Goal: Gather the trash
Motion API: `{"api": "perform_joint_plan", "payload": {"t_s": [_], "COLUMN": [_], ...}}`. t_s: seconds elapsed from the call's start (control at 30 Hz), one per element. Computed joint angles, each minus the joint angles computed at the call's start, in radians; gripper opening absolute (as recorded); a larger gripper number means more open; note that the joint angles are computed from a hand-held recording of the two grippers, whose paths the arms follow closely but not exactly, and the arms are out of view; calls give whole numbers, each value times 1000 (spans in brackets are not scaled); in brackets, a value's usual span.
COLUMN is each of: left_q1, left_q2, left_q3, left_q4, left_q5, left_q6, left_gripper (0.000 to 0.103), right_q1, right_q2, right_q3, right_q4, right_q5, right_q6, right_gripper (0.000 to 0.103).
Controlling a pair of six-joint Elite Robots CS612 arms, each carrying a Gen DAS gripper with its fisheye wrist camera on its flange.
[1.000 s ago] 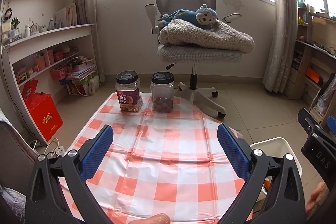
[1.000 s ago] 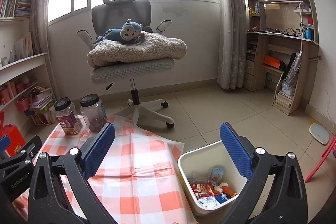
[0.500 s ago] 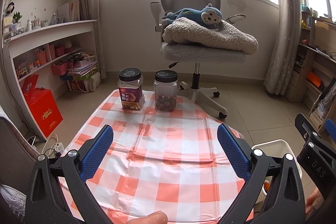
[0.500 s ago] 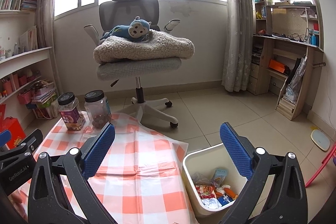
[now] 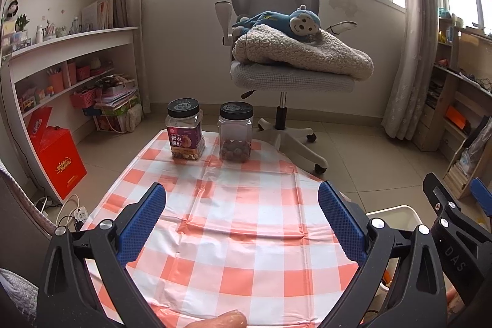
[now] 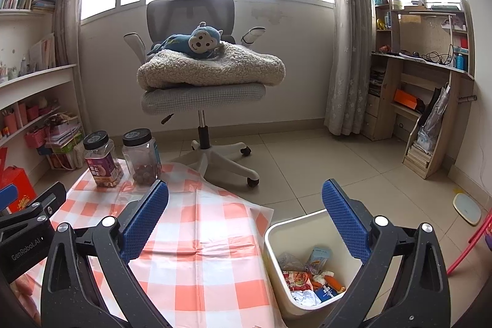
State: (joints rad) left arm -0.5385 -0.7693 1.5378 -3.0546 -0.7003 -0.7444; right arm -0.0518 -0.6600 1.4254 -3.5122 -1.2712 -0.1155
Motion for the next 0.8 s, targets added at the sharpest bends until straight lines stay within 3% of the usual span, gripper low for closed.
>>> {"api": "perform_joint_plan", "payload": {"t_s": [0.8], "left_q1": [4], "left_q2": [7], "left_q3": [-14], "left_q4": [29], "left_q5": [-28], "left_q6": [-16], "left_gripper": [96], "right_q1": [-5], "right_q2": [5], "right_q3": [-1], "right_q4": [15], "right_q5": [-10], "right_q6": [4], "right_gripper": [96]}}
